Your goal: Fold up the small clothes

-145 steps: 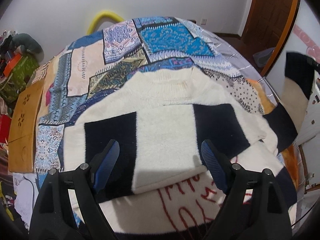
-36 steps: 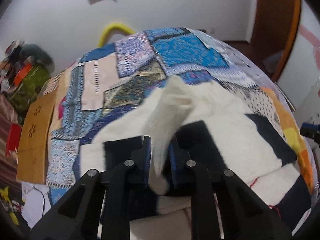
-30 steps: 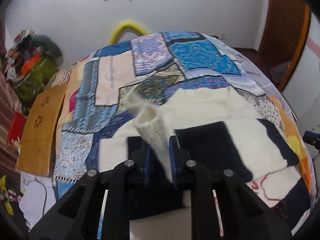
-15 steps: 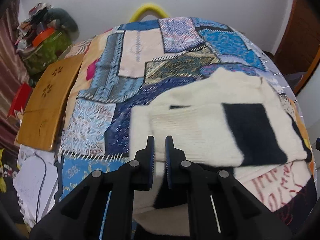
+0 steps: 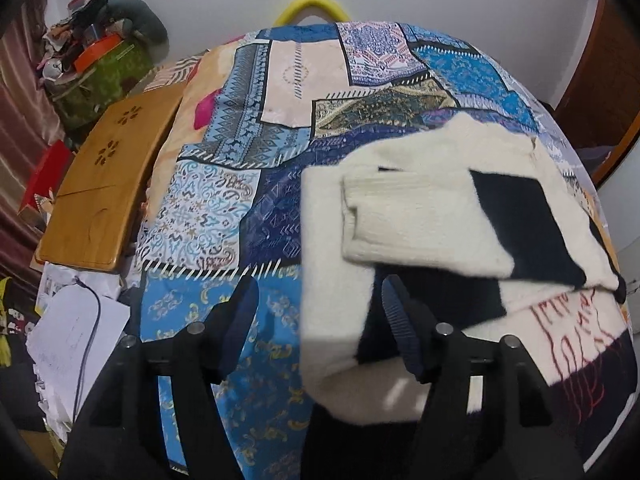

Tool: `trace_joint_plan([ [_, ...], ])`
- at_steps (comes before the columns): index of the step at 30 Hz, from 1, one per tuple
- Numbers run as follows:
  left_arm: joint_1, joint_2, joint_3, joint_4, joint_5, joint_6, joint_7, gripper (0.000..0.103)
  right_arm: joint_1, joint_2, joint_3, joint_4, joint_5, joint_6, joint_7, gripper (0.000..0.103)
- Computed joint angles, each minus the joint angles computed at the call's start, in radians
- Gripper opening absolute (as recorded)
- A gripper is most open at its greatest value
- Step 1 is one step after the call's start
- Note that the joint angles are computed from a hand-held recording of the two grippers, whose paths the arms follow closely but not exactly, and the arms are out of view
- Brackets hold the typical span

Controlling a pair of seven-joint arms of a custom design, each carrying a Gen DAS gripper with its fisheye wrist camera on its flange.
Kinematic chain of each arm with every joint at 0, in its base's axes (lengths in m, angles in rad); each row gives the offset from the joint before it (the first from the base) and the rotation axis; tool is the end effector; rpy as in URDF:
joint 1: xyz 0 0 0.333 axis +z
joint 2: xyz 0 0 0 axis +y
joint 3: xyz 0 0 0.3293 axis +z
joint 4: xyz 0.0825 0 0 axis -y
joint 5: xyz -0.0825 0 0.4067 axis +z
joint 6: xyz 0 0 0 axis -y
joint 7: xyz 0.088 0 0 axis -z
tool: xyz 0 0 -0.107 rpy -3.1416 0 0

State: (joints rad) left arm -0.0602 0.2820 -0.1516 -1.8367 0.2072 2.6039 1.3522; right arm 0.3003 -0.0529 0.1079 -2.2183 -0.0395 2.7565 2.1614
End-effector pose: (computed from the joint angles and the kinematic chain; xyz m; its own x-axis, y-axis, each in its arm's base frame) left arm 0.6737 -0.1408 0.4331 -0.1200 -0.9923 -0.0316 -0.8697 0.1204 -0.4786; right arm 0.5322 0.2327 0.4667 -0.0694 -0.9581 -0.2778 -0.8518 0.2018 -0.4834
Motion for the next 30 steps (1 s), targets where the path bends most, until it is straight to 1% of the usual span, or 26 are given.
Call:
trace_joint_plan([
  [1,0.006,-0.005,-0.006,-0.003,-0.015,-0.016,0.014,0.064,0.002,-0.007,0.000,-0.007,0.012,-0.001,0.001,0.073],
  [4,0.019,-0.024,-0.019,-0.026,-0.061,-0.029,0.049,0.066,0.007,-0.026,0.002,-0.036,0.062,0.004,-0.009,0.074],
  [6,0.023,-0.040,-0.021,-0.051,-0.081,-0.027,0.064,0.071,0.009,-0.036,0.005,-0.052,0.082,0.001,-0.014,0.074],
  [9,0.026,-0.067,-0.024,-0.099,-0.111,-0.025,0.090,0.071,0.014,-0.044,0.010,-0.073,0.111,-0.013,-0.023,0.074],
  [14,0.033,-0.101,-0.022,-0.161,-0.168,-0.053,0.117,0.071,0.039,-0.051,0.012,-0.107,0.217,-0.024,-0.092,0.074],
  [16,0.037,-0.108,-0.023,-0.175,-0.197,-0.065,0.131,0.071,0.048,-0.053,0.014,-0.119,0.248,-0.015,-0.112,0.074],
  [19,0.044,-0.121,-0.025,-0.194,-0.257,-0.071,0.155,0.071,0.055,-0.065,0.018,-0.143,0.278,0.020,-0.123,0.074],
  [21,0.049,-0.127,-0.027,-0.201,-0.302,-0.076,0.174,0.071,0.069,-0.069,0.010,-0.150,0.346,0.029,-0.169,0.072],
  [23,0.047,-0.133,-0.025,-0.207,-0.319,-0.076,0.181,0.071,0.081,-0.073,0.006,-0.158,0.400,0.049,-0.216,0.062],
  [25,0.044,-0.140,-0.023,-0.217,-0.324,-0.073,0.187,0.071,0.087,-0.075,0.006,-0.162,0.431,0.063,-0.246,0.057],
  [28,0.037,-0.157,-0.021,-0.240,-0.319,-0.055,0.193,0.071,0.086,-0.070,0.014,-0.163,0.436,0.091,-0.248,0.044],
  [29,0.036,-0.160,-0.020,-0.243,-0.324,-0.052,0.201,0.068,0.085,-0.069,0.016,-0.162,0.434,0.095,-0.246,0.038],
  [30,0.039,-0.164,-0.023,-0.247,-0.346,-0.051,0.223,0.062,0.083,-0.067,0.017,-0.162,0.429,0.099,-0.243,0.035],
])
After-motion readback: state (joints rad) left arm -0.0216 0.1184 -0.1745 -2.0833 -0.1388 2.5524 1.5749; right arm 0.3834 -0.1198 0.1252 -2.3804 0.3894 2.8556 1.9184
